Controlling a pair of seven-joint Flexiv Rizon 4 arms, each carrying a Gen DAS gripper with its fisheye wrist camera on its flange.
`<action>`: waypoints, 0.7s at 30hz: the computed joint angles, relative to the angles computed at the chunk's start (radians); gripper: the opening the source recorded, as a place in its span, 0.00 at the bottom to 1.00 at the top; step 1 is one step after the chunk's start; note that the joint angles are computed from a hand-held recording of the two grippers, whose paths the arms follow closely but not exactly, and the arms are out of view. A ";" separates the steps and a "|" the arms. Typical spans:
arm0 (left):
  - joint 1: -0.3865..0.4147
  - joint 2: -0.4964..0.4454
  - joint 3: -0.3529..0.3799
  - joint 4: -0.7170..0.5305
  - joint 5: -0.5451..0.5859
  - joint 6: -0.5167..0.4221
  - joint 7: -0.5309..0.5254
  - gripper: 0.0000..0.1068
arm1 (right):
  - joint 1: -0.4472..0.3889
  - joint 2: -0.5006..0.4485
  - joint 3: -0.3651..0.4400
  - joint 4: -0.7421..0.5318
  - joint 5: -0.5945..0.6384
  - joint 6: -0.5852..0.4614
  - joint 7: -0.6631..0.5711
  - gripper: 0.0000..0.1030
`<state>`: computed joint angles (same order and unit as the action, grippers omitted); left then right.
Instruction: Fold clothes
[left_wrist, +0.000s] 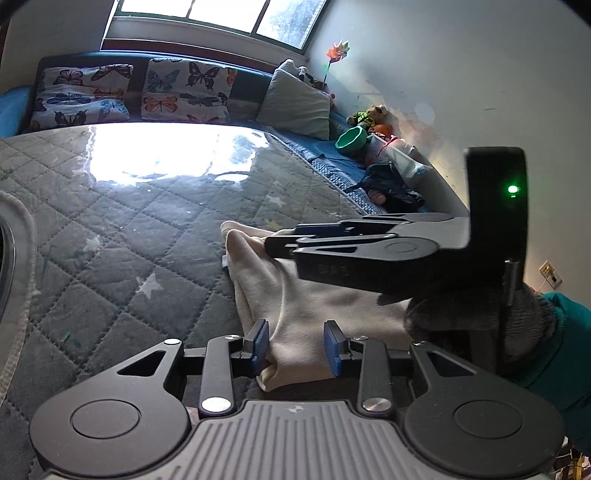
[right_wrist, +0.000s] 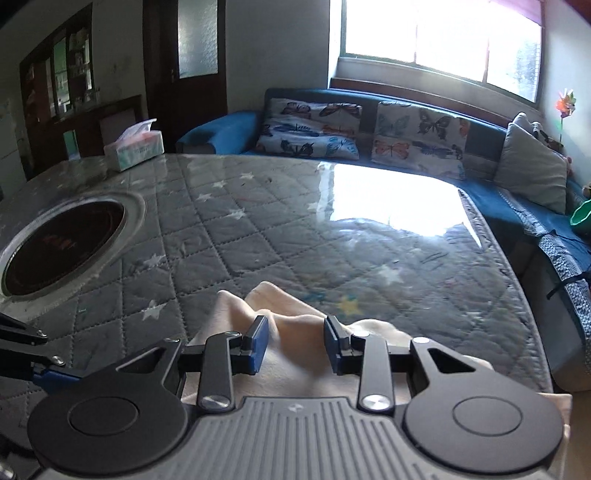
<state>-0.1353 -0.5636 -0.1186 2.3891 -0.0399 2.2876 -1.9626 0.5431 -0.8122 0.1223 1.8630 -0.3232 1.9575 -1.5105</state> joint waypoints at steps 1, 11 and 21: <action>0.000 0.000 0.001 0.002 -0.001 0.000 -0.001 0.33 | 0.014 -0.003 -0.011 -0.004 0.007 -0.001 -0.001 0.31; -0.001 0.016 0.015 0.042 -0.011 0.017 -0.018 0.33 | 0.039 0.023 -0.030 0.030 0.053 0.049 -0.020 0.32; 0.007 0.047 0.042 0.104 -0.040 0.052 -0.047 0.33 | 0.119 0.125 -0.077 0.231 0.162 0.157 -0.166 0.32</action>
<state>-0.1287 -0.5161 -0.0770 2.4926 -0.0797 2.3392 -2.0093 0.6623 -0.6870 0.0456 2.0938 -0.1614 2.1149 -1.6767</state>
